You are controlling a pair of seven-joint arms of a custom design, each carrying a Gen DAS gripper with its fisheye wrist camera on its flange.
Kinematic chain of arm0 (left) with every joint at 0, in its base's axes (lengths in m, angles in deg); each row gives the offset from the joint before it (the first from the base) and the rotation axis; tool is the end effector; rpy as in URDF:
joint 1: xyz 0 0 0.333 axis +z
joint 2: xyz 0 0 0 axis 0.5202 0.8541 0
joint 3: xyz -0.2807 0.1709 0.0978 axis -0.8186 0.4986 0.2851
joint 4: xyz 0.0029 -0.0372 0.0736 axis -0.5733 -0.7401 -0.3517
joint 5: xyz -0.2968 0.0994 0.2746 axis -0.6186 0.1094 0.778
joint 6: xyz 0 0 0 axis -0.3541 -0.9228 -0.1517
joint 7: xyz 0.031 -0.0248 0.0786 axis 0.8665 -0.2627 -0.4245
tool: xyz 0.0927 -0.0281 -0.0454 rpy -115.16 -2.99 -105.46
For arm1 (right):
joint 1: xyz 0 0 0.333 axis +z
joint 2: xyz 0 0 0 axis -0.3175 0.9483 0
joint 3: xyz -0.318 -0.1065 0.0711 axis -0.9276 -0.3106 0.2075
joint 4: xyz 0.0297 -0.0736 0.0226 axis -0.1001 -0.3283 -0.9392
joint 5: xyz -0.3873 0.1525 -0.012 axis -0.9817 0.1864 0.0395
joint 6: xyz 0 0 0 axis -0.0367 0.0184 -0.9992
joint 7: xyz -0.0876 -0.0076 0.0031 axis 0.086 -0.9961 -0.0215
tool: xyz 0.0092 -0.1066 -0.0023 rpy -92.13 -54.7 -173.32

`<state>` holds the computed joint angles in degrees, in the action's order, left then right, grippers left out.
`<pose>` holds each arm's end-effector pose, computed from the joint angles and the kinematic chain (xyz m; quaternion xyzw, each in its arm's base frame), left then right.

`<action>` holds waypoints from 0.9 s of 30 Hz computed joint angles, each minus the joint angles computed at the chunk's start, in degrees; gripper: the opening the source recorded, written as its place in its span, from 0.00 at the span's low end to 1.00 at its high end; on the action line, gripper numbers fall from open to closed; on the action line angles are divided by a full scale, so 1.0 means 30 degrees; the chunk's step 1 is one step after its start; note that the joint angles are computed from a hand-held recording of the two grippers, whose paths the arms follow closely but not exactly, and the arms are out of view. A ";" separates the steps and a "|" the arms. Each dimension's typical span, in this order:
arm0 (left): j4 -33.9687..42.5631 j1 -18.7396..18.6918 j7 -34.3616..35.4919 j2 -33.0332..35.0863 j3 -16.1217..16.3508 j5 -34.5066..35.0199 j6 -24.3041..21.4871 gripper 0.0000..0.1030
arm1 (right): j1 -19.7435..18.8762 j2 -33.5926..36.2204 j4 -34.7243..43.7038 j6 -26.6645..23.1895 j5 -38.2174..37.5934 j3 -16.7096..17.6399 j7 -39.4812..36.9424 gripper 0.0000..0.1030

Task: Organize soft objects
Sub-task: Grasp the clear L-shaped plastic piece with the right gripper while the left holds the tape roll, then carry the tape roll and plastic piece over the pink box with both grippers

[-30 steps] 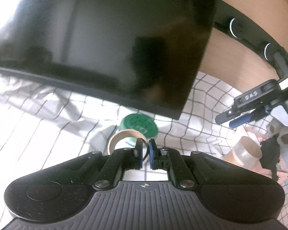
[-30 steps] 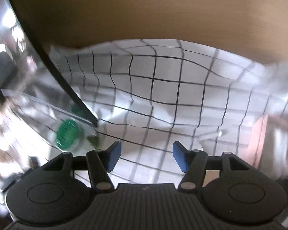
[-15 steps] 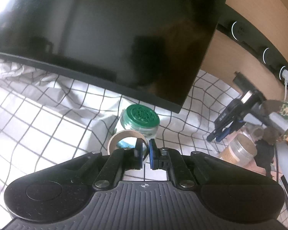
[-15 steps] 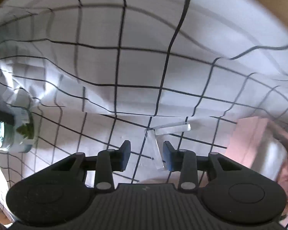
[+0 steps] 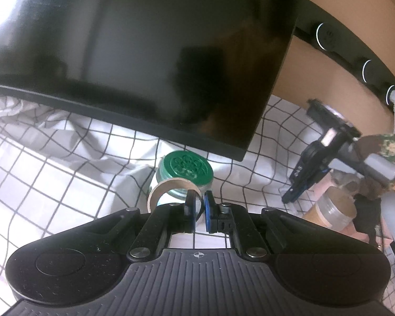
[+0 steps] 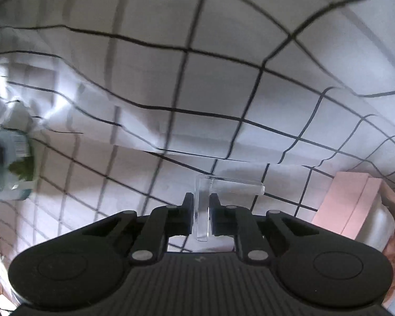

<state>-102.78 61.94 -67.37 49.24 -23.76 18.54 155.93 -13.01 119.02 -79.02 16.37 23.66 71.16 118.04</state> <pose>0.4524 -0.2117 0.5044 -0.7096 0.5025 -0.4196 0.2605 0.7824 0.0596 0.5194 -0.8581 0.5133 -0.0022 0.0160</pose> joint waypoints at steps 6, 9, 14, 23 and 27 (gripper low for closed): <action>0.1253 0.1260 0.0049 0.0347 -0.0841 0.0893 -0.0412 0.09 | -0.1088 -0.3861 -0.3647 0.1563 0.2856 0.0961 -0.1826 0.12; 0.2152 0.1474 -0.0172 0.0705 -0.1029 0.1672 -0.0901 0.09 | -0.1614 -0.5963 -0.5221 0.1853 0.4740 0.1297 -0.3294 0.12; 0.3715 0.2000 -0.1004 0.1338 -0.1787 0.3401 -0.1291 0.09 | -0.2179 -0.9028 -0.7495 0.2225 0.7585 0.1121 -0.5479 0.12; 0.7893 0.3668 -0.3071 0.5153 -0.5523 0.8407 -0.2670 0.09 | -0.3239 -1.2056 -1.0465 0.3556 0.9692 -0.0485 -0.7607 0.12; 1.0269 0.2648 -0.3856 0.9087 -0.6816 1.2147 -0.4904 0.09 | -0.3839 -1.2197 -1.1235 0.4606 0.9813 -0.1108 -0.7269 0.12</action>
